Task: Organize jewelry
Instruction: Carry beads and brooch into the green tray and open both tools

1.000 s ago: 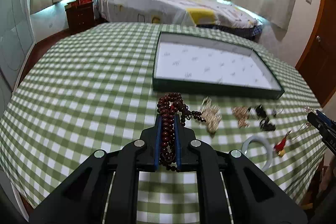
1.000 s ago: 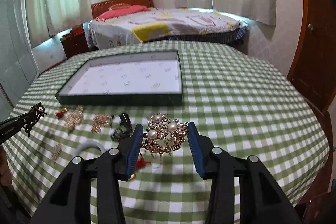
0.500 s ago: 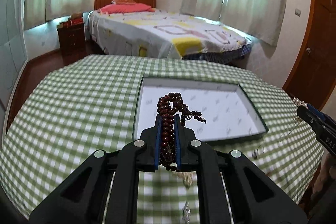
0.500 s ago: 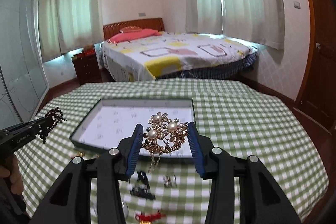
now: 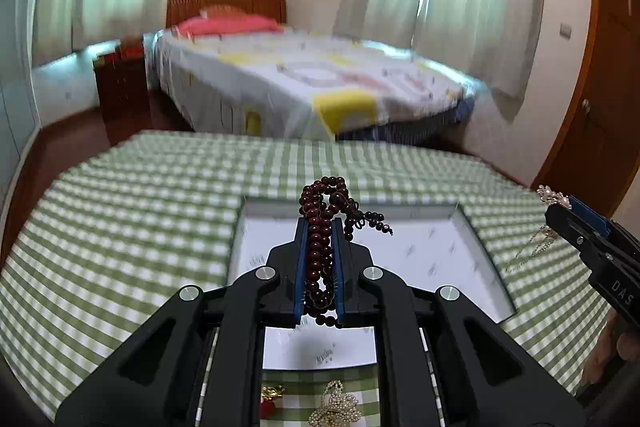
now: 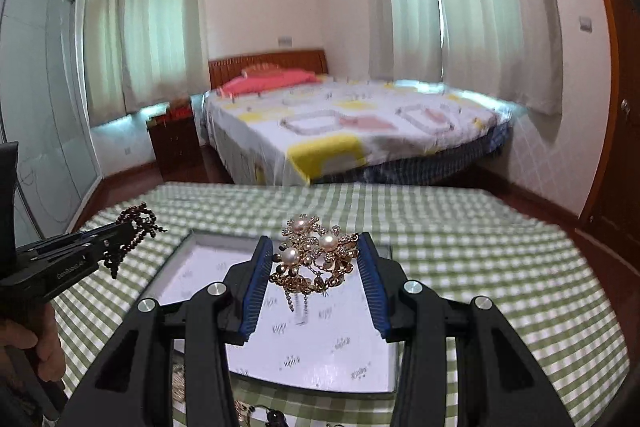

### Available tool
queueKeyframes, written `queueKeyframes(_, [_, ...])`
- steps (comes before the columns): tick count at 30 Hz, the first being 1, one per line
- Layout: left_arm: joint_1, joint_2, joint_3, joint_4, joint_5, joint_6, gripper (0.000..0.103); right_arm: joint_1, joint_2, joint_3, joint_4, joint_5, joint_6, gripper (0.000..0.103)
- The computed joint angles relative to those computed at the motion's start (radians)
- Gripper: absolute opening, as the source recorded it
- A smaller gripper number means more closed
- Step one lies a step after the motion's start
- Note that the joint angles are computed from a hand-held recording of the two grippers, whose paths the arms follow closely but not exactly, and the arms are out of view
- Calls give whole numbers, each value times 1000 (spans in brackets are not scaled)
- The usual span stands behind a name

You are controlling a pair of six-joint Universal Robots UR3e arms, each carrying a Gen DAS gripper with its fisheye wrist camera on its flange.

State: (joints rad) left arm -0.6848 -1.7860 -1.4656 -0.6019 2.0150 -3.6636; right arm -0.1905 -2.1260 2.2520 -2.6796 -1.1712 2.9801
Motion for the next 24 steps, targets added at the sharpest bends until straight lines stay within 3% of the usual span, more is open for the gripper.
queueKeyframes(10, [86, -124, -81, 29, -147, -6, 11, 59, 229, 54, -49, -87, -10, 44])
queueKeyframes(24, [125, -166, -94, 7, -199, -20, 12, 69, 300, 63, -25, -144, -51, 44])
